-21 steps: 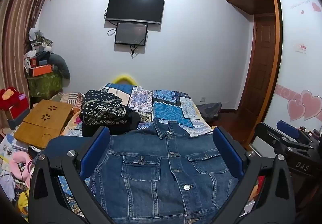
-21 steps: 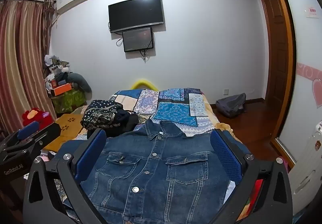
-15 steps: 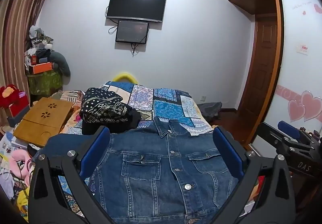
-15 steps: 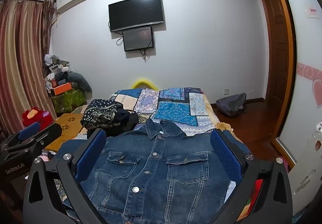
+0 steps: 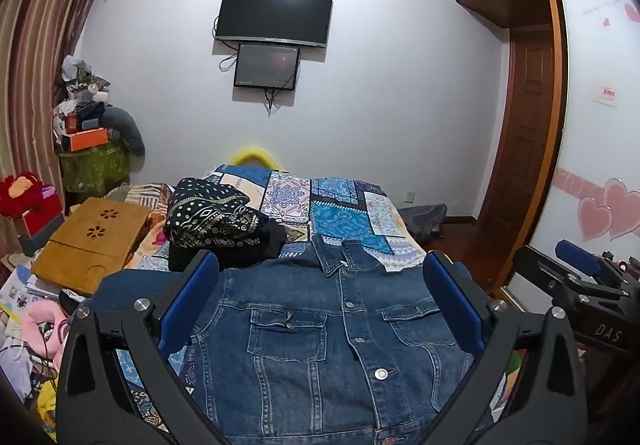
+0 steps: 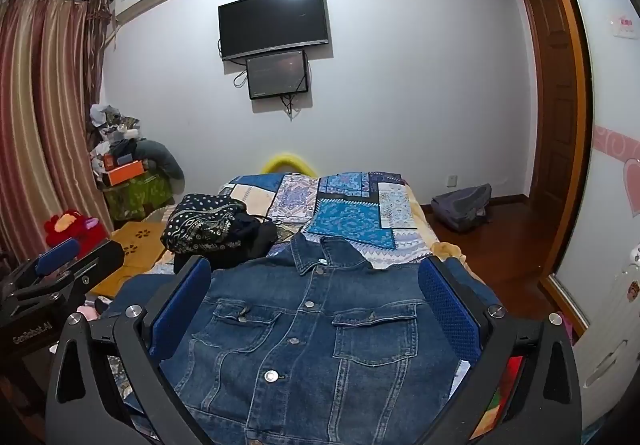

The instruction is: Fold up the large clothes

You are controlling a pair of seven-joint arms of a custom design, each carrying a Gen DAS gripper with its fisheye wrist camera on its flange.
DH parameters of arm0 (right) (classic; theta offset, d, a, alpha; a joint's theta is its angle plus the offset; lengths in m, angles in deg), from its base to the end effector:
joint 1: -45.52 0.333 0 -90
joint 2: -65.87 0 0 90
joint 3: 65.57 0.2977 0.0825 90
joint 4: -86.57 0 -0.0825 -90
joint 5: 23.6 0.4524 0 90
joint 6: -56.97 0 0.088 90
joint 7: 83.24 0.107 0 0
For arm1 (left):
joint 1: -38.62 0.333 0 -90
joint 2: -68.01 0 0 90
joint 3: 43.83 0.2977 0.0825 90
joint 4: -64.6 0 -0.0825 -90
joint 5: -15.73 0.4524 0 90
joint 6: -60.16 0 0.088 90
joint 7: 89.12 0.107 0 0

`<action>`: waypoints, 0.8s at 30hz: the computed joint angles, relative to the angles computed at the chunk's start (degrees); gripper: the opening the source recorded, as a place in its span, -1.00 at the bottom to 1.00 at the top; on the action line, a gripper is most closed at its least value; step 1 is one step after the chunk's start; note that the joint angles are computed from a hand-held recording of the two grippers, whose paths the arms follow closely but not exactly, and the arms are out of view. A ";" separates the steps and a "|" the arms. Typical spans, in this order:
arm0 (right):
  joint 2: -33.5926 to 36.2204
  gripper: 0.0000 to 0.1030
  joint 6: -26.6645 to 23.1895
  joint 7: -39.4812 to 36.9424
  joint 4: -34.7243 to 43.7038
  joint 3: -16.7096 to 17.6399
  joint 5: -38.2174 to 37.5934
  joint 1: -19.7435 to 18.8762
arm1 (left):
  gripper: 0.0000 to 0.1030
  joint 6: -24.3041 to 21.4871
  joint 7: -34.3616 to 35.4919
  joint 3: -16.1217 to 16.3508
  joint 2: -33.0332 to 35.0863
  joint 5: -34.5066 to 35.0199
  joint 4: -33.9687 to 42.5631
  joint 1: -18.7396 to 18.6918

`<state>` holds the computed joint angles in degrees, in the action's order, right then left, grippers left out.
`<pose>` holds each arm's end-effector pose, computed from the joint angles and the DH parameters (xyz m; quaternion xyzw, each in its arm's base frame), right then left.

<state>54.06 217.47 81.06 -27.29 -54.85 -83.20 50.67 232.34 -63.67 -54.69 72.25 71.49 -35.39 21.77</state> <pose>0.5762 0.2151 0.6198 -0.5268 0.6320 -0.3875 0.4158 0.5824 -0.3690 0.6049 -0.5030 0.6372 -0.5027 0.2970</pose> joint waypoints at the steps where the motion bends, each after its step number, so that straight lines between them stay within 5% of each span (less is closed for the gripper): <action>1: -0.16 1.00 0.04 0.06 -0.13 -0.01 0.01 0.03 | 0.99 -0.06 -0.09 0.02 0.03 0.09 -0.03 -0.01; 24: 0.54 1.00 -0.45 -0.70 0.49 -0.32 0.36 0.80 | 0.99 -0.10 0.10 0.25 0.23 -0.29 0.23 -0.09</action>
<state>54.61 217.02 80.36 -26.79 -55.17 -82.84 51.47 232.23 -63.57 -54.44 72.48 71.20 -35.16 21.68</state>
